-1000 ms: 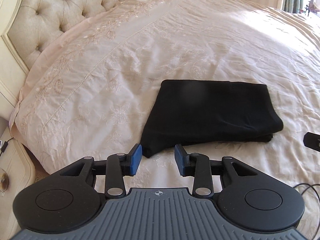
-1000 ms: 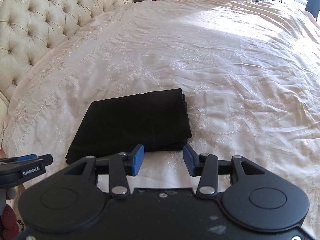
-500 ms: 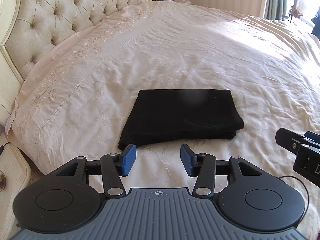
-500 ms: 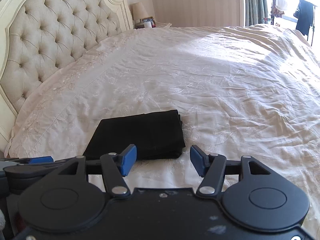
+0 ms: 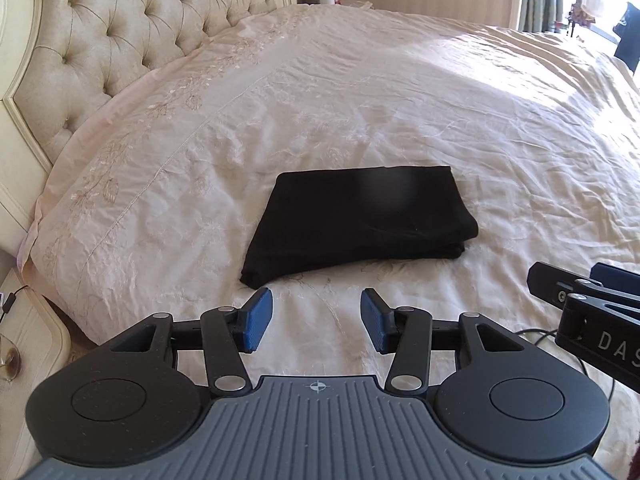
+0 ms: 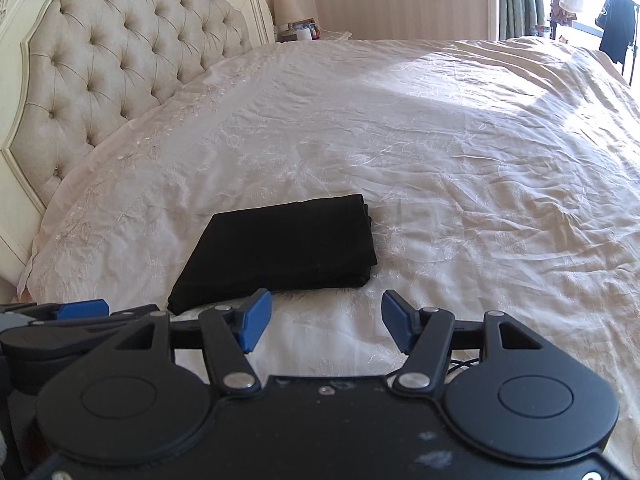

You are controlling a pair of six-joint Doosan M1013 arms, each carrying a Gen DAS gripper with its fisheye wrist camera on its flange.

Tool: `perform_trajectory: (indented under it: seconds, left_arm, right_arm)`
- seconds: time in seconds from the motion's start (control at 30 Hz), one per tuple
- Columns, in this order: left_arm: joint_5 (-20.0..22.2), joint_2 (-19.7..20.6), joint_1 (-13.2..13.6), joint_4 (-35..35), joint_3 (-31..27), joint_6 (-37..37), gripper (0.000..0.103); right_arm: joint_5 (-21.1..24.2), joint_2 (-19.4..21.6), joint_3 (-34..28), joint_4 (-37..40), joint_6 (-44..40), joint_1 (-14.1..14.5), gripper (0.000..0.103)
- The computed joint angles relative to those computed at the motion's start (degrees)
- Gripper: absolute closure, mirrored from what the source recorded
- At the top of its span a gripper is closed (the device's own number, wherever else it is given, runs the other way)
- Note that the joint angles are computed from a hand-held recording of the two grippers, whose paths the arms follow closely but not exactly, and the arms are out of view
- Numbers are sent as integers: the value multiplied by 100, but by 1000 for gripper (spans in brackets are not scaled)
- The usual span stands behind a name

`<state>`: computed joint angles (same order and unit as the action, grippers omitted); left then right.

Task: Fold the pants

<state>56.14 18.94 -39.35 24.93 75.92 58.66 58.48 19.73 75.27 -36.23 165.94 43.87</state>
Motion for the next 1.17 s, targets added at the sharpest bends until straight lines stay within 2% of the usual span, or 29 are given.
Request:
perform_trajectory:
  seconds: [1.17]
  left_arm:
    - [61, -121, -122, 83, 144, -317, 56]
  right_arm:
    - [56, -48, 39, 117, -255, 67, 39]
